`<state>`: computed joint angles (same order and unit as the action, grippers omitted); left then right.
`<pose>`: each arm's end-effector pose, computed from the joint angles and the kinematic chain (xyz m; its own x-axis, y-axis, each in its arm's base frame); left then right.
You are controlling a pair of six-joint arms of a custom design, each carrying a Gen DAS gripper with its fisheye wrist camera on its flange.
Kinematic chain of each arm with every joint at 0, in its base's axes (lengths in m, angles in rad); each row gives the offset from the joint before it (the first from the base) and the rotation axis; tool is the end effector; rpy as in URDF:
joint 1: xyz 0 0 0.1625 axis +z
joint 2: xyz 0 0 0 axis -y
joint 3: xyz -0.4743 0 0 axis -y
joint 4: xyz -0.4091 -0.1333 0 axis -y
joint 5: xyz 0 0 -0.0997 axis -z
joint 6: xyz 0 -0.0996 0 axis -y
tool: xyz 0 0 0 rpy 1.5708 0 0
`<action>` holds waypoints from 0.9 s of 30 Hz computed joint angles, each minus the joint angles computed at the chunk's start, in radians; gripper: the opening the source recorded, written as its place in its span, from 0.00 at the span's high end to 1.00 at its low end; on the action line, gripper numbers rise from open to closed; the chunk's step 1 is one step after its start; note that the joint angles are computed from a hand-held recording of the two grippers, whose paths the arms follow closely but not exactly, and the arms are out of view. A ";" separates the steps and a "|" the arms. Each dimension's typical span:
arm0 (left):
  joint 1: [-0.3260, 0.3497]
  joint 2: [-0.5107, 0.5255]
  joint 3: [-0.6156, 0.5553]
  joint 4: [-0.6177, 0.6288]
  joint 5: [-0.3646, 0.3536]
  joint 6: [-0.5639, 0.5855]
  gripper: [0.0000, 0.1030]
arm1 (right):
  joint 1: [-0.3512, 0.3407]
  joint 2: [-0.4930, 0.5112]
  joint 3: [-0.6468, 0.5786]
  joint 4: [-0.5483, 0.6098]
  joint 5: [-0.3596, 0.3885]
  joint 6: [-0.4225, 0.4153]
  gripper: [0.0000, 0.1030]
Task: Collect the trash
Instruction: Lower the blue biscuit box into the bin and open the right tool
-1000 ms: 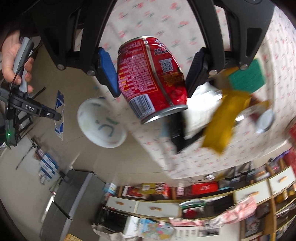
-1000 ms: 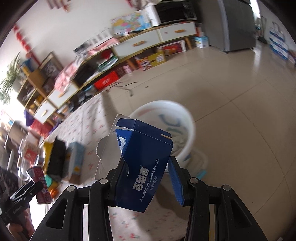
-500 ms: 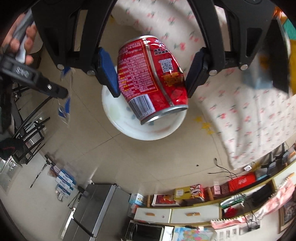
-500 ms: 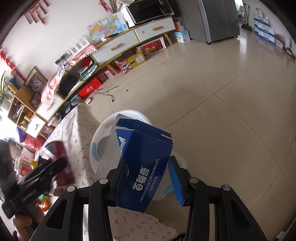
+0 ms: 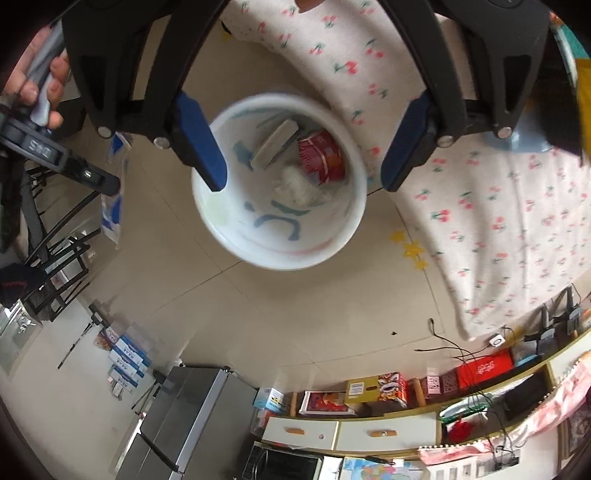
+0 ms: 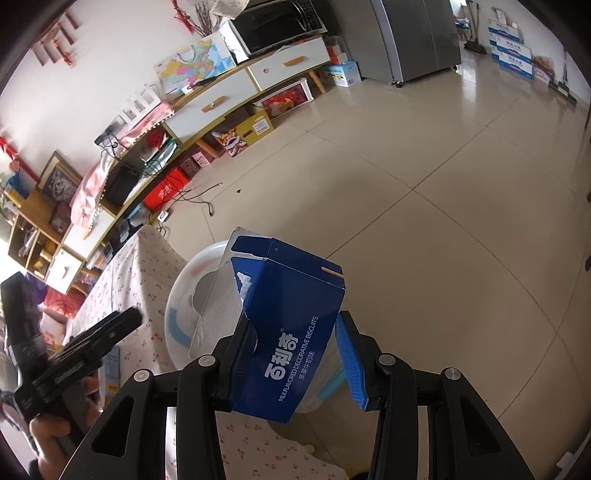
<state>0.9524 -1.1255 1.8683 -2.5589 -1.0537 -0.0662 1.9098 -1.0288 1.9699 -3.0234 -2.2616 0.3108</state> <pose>-0.2127 -0.6137 0.2541 -0.8134 0.3529 -0.4624 0.5097 0.8155 -0.2740 0.2688 -0.5522 0.2200 -0.8795 0.2875 0.3793 -0.0221 0.7714 -0.6360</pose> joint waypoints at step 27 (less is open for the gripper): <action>0.028 -0.402 0.161 0.159 0.123 0.002 0.13 | 0.054 0.181 -0.187 0.028 -0.081 -0.024 0.36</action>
<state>0.9803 -1.5277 2.0291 -2.3996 -0.9310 -0.0647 1.9640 -0.8479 1.7828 -2.9958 -2.3421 0.2872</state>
